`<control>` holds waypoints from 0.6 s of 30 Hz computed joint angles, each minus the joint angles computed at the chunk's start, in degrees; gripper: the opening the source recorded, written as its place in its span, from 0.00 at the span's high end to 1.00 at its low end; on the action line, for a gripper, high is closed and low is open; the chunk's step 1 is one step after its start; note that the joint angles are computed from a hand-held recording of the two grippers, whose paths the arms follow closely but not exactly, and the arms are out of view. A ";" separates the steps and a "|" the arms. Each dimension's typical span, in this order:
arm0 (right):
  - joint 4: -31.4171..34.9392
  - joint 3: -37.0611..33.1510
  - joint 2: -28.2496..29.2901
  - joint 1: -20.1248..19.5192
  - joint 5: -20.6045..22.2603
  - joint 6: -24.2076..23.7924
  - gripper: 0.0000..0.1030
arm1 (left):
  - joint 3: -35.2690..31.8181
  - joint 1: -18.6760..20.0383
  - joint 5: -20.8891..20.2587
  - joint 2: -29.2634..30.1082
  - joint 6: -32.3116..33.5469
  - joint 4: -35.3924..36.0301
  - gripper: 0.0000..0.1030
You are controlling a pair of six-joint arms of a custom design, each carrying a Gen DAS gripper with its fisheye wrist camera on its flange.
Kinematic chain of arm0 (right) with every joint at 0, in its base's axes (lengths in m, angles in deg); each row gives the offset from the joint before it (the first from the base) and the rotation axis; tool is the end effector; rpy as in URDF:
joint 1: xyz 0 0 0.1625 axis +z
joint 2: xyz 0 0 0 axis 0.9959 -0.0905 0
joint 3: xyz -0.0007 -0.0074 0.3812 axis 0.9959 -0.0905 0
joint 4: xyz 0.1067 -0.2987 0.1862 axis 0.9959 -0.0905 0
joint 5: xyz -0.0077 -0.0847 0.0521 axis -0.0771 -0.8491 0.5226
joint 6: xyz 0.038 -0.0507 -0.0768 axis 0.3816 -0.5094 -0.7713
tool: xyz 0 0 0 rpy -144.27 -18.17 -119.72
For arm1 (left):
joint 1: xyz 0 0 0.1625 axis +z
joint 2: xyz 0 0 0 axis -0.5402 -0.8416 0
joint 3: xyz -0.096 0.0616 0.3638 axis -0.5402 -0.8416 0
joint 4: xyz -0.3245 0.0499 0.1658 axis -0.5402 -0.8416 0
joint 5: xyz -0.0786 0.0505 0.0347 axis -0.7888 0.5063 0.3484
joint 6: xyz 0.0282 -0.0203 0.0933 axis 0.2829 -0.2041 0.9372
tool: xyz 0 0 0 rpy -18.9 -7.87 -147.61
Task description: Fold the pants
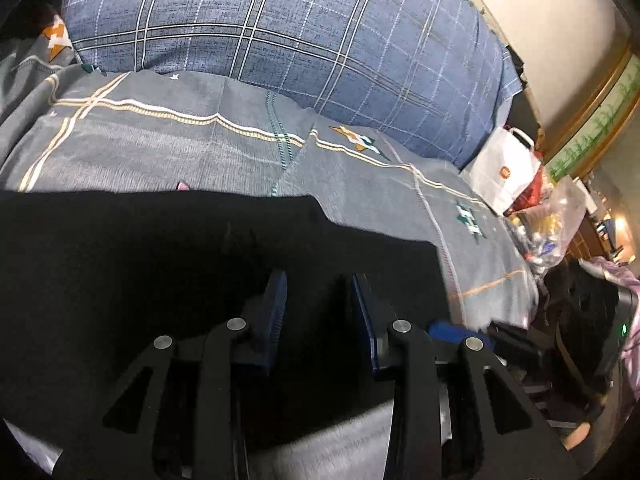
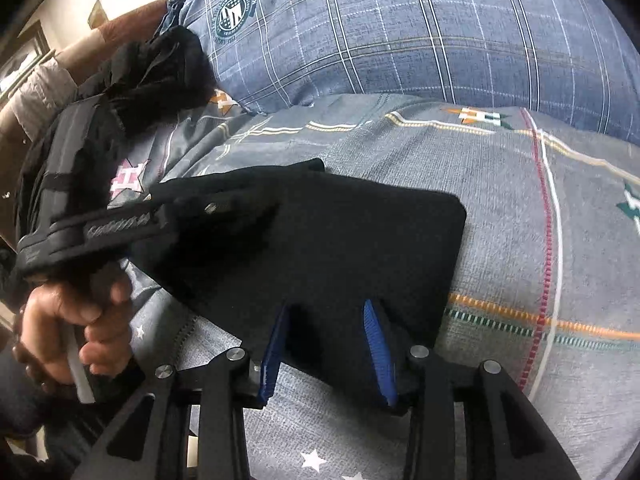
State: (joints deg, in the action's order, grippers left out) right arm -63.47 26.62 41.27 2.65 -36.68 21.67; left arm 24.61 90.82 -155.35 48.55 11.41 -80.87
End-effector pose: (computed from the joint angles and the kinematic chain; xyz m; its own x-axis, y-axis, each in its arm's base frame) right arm 0.0836 -0.6755 0.2060 -0.7458 -0.5020 0.4379 -0.6294 0.7463 -0.2164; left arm -0.2357 -0.7068 0.0451 -0.9670 0.1245 -0.2223 0.2291 0.8067 -0.5448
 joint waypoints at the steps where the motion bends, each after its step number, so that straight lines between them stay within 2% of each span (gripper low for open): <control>1: -1.37 0.64 -0.24 0.14 0.31 -0.24 0.63 | 1.45 -0.01 -0.87 -0.68 -0.28 -0.80 0.69; 5: -8.25 2.86 -1.15 0.18 3.59 -0.86 0.63 | 6.29 -0.50 -1.09 -2.26 -1.92 -3.14 0.69; 7: -6.53 0.90 0.11 0.30 1.41 1.01 0.62 | 7.32 -0.70 -0.64 -2.26 -2.21 -4.62 0.69; 8: -3.08 -1.46 1.64 0.41 -1.78 2.87 0.62 | 7.29 -0.71 -0.55 -2.20 -2.22 -4.53 0.69; 9: -2.02 -2.24 2.48 0.39 -3.14 2.68 0.62 | 6.98 -0.67 -0.50 -2.03 -2.21 -4.26 0.69; 10: -3.37 -1.72 2.32 0.78 -3.20 0.51 0.61 | 6.77 -0.61 -0.57 -1.94 -2.34 -4.14 0.69; 11: -4.84 -1.24 2.67 1.39 -4.61 -1.18 0.57 | 6.56 -0.52 -0.73 -1.79 -2.62 -4.18 0.69; 13: -6.36 -0.20 2.66 1.44 -4.83 -2.48 0.53 | 6.59 -0.68 -0.17 -1.66 -2.42 -4.34 0.69; 15: -6.26 0.15 2.63 1.65 -5.04 -3.47 0.44 | 6.59 -1.02 0.84 -1.53 -1.77 -4.34 0.69; 17: -4.90 -0.11 2.79 1.78 -4.71 -3.82 0.28 | 6.62 -1.32 1.90 -1.35 -1.10 -4.47 0.69; 18: -5.27 -0.06 3.19 2.07 -5.16 -4.42 0.26 | 6.71 -1.53 2.50 -1.27 -0.81 -4.55 0.69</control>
State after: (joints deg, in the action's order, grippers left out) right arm -68.74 26.56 44.46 4.72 -41.84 17.25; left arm 31.32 89.30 -152.85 47.28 10.60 -85.43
